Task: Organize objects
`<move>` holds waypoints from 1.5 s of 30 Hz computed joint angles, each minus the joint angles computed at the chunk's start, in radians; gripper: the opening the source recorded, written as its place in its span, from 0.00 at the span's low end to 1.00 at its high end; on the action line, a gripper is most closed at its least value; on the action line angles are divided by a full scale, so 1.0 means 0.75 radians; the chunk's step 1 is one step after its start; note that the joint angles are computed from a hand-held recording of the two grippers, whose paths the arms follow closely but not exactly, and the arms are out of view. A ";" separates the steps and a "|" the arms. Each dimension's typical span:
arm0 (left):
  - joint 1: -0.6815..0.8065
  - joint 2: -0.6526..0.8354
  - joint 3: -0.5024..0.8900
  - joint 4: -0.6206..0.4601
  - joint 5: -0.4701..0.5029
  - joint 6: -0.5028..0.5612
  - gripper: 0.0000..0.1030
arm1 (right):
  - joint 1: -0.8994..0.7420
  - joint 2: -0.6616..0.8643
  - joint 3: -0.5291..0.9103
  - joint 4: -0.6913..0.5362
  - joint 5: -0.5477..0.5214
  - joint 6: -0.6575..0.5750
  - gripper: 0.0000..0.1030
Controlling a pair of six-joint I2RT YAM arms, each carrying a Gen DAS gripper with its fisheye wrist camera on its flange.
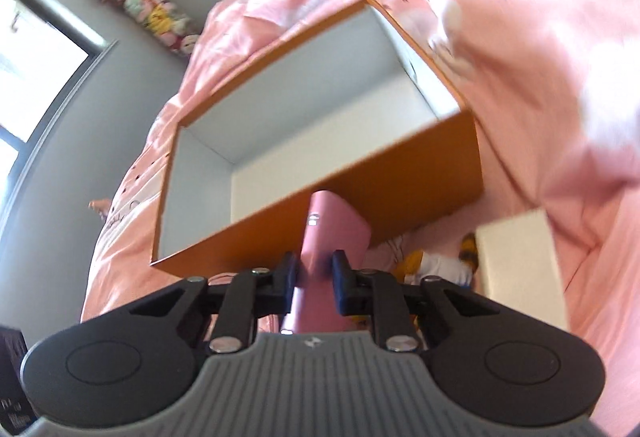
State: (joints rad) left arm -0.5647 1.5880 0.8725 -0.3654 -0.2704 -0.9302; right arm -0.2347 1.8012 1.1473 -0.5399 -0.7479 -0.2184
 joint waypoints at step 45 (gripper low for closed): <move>0.360 0.617 0.630 0.163 0.305 0.205 0.14 | 0.203 0.766 1.123 -0.335 0.446 -0.350 0.17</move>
State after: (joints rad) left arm -0.2950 2.0509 1.3453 -0.2430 -0.0419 -0.7762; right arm -0.0823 2.3756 1.9896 -0.7912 -0.4137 -0.4805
